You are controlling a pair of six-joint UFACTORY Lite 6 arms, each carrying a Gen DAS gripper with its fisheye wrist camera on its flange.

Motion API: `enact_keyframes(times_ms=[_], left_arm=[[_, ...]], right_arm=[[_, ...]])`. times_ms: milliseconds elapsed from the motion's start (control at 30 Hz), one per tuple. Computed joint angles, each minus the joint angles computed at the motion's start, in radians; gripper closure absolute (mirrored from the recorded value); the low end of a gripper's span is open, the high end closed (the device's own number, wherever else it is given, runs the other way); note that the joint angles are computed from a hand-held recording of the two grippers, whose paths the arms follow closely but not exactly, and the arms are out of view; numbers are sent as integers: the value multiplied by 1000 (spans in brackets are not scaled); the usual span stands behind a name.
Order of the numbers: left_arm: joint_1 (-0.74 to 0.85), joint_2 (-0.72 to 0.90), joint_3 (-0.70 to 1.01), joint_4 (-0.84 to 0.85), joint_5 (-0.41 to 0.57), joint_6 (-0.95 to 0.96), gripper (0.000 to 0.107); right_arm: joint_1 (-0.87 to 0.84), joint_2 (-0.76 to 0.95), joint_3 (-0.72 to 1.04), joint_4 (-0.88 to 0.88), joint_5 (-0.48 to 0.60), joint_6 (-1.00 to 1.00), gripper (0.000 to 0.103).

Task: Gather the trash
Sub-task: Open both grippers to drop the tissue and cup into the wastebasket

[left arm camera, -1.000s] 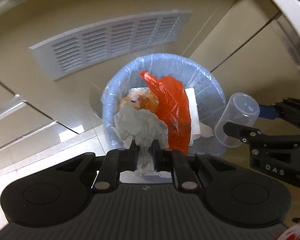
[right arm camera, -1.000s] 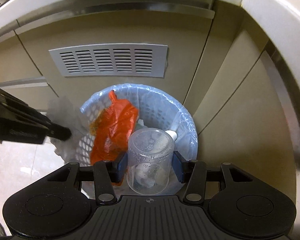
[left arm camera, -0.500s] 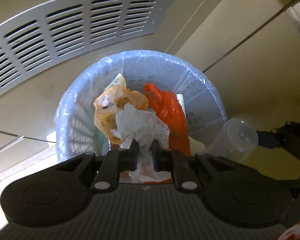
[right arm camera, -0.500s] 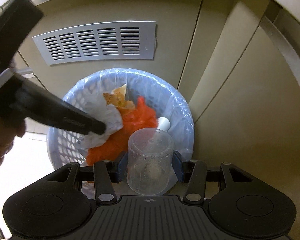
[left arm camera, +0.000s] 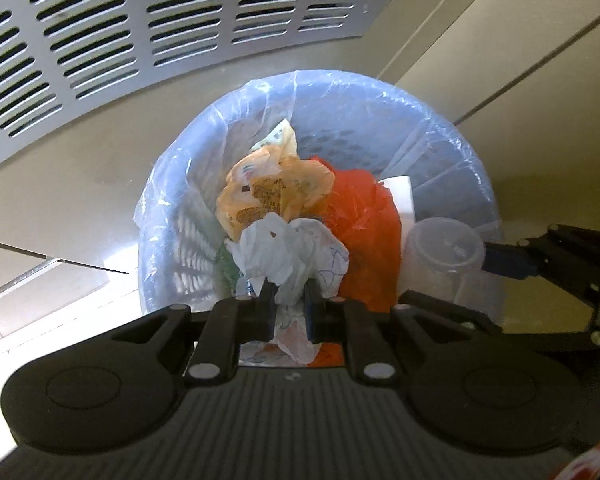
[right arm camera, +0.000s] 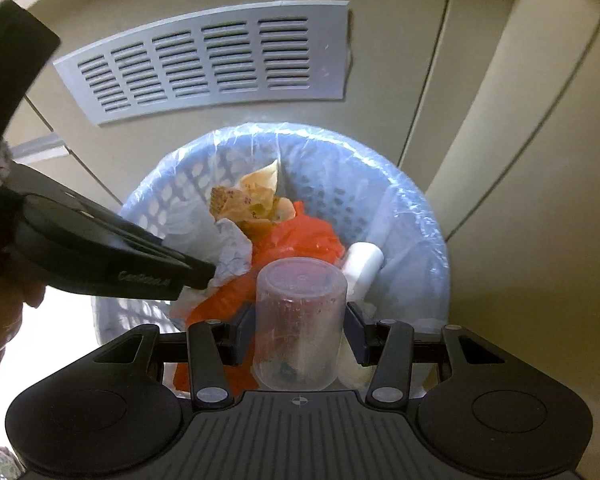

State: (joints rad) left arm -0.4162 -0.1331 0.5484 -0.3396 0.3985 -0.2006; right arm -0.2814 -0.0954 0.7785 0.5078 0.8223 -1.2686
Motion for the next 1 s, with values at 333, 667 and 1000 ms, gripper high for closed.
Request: enact_keyframes(times_ms=[333, 667, 1000], left_arm=[[-13, -10, -18, 59, -15, -60, 94], [3, -183, -44, 151, 68, -176, 75], [-11, -330, -23, 226, 194, -283, 73]], right_arm=[[14, 51, -46, 9, -72, -33, 55], [-32, -33, -43, 35, 7, -42, 40], [-105, -130, -4, 18, 126, -41, 39]])
